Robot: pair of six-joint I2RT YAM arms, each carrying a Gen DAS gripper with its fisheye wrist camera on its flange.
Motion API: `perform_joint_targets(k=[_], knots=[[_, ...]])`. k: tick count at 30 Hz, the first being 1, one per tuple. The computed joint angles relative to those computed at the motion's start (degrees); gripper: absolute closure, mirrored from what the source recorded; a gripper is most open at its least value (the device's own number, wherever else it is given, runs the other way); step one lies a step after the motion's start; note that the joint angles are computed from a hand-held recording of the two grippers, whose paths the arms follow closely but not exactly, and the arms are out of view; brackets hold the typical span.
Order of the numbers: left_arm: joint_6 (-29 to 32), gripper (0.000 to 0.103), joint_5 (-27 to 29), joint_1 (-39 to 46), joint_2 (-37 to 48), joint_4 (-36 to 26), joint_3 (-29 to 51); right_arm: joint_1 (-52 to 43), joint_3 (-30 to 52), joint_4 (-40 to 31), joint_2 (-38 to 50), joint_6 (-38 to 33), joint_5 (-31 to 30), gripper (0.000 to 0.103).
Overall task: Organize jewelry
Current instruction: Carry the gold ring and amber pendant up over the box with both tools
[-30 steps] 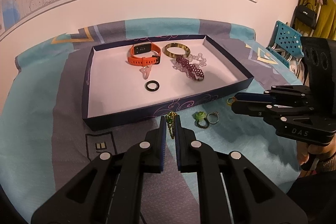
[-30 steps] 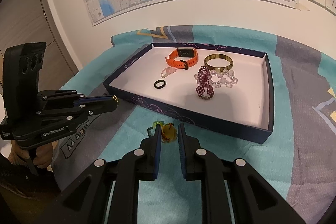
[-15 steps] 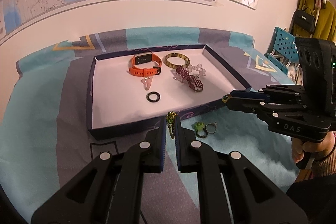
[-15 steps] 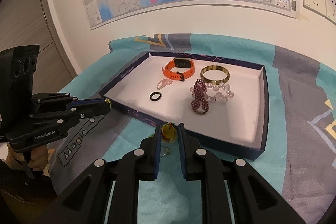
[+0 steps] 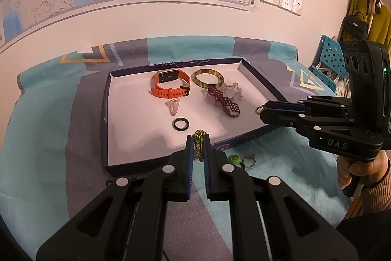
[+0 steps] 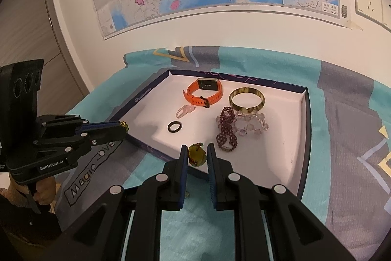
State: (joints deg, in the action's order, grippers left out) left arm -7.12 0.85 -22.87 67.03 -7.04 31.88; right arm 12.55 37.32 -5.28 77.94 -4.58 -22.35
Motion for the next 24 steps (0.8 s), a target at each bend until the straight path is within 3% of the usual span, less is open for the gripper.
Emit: perform_joint_targets(k=[24], knots=[[1.3, 0.095, 1.0, 1.7, 11.0, 3.4, 6.5, -0.8, 6.9, 0.4, 9.8, -0.3, -0.2, 0.089]])
